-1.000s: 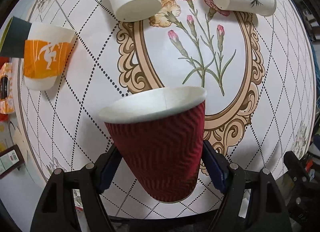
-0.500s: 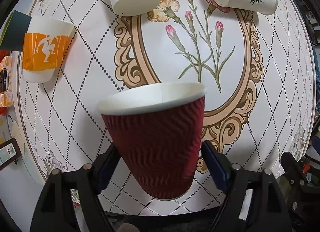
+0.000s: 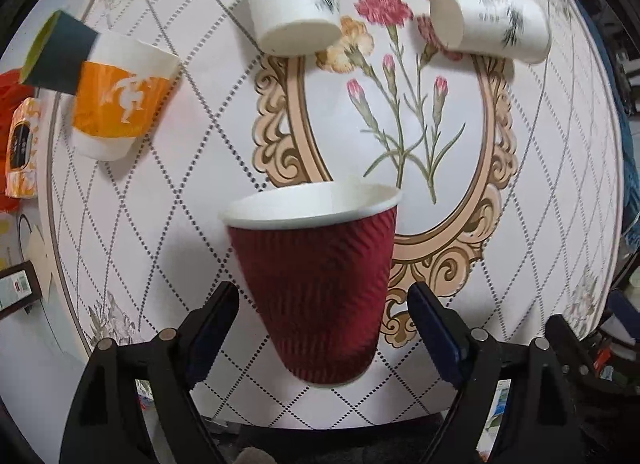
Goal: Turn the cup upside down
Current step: 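Carry the red cup with the left gripper toward the floral oval, then grasp the red cup with the right gripper while the left gripper releases it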
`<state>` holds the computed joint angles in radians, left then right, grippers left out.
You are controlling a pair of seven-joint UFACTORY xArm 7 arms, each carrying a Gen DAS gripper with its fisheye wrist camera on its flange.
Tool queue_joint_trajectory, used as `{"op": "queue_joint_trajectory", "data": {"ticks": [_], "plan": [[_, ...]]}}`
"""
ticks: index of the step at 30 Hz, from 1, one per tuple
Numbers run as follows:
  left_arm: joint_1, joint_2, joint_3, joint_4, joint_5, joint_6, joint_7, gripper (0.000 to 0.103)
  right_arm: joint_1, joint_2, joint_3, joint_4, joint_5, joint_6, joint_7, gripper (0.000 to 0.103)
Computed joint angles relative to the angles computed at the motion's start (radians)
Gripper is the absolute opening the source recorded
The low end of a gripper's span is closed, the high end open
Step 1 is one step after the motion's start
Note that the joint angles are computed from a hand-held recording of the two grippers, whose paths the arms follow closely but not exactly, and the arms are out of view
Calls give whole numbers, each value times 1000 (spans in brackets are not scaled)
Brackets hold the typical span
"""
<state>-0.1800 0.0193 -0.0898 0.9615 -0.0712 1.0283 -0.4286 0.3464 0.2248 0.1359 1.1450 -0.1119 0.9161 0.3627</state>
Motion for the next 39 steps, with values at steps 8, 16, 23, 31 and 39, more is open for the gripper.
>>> {"op": "queue_joint_trajectory", "data": {"ticks": [8, 16, 23, 31, 39], "plan": [[29, -267, 3, -104, 88, 59, -81, 86, 4, -54, 28, -2, 84, 6, -49, 103], [96, -469, 36, -222, 106, 99, -84, 86, 69, -60, 72, 42, 156, 8, -60, 103], [176, -638, 72, -355, 117, 97, -77, 86, 150, -13, 86, 148, 48, 64, -46, 103], [247, -707, 66, -493, 151, 24, -82, 96, 294, 22, 96, 209, -428, 82, -438, 103], [264, -639, 71, -544, 99, -9, -160, 96, 287, -127, 94, -182, -1057, -398, -1193, 103]]}}
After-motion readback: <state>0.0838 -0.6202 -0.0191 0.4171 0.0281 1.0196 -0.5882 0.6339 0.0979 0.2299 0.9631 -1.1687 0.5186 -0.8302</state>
